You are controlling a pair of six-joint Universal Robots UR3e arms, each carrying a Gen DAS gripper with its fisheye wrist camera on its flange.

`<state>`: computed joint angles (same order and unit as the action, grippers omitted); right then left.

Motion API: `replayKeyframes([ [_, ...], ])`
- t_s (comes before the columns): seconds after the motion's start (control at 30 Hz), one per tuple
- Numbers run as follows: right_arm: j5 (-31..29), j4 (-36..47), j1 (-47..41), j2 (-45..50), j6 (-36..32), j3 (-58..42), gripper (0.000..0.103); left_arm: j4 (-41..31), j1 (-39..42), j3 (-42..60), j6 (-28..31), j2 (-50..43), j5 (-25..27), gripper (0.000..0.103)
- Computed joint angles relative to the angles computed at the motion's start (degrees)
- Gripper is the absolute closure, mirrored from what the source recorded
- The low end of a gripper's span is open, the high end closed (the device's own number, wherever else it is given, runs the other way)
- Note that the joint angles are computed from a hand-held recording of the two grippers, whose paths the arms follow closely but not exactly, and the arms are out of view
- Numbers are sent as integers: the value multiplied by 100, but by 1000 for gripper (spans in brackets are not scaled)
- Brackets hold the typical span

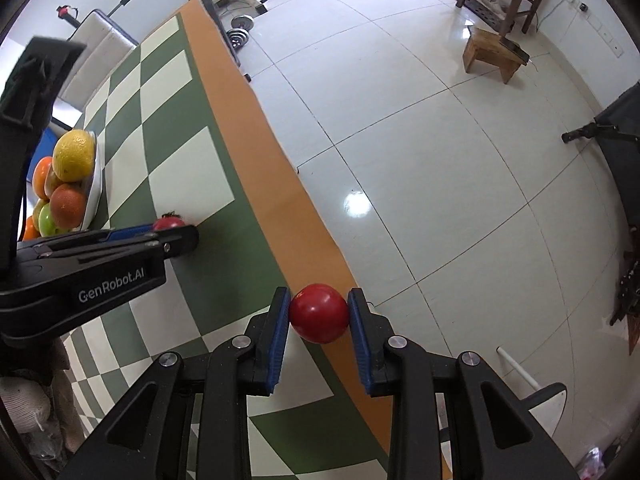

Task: Organize fruits
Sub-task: 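Grasp a cherry tomato with the left tool while the right tool grasps the other, then place both cherry tomatoes on the plate with the left and right tools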

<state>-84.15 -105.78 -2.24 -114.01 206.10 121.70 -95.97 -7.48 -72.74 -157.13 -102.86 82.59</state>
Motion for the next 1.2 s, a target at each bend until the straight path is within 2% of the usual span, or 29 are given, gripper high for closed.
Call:
replayKeyframes([
  [0.1,62,13,120,196,-27,-259,71,-475,721,107,210,331,-286,76],
  [0.23,300,-225,522,759,77,-858,71,-1479,2045,708,584,561,-612,76],
  [0.33,688,-803,942,1622,166,-1497,71,-2054,3086,1350,776,415,-763,76],
  [0.47,1466,-1669,1339,3022,349,-2388,71,-2215,3881,1746,652,18,-914,75],
  [0.53,1922,-2097,1524,3799,549,-2926,71,-2208,4037,1971,425,-366,-1019,75],
  [0.67,2237,-2183,1963,5464,625,-4740,71,-2193,4227,2278,146,-883,-1044,75],
  [0.87,2010,-1177,2331,6958,327,-7083,71,-2248,4206,2745,-11,-1464,-960,75],
  [1.03,1876,-285,2446,7701,119,-8409,70,-2187,4101,2799,-178,-1506,-752,74],
  [1.07,1815,-149,2459,7758,113,-8548,64,-2146,4107,2779,-197,-1460,-682,74],
  [1.1,1783,-20,2471,7826,129,-8716,50,-2114,4124,2750,-189,-1417,-677,74],
  [1.17,1809,-36,2489,7840,201,-8757,41,-2091,4127,2757,-192,-1380,-600,73],
  [1.2,1745,12,2497,7753,198,-8691,40,-2062,4128,2739,-162,-1352,-580,71],
])
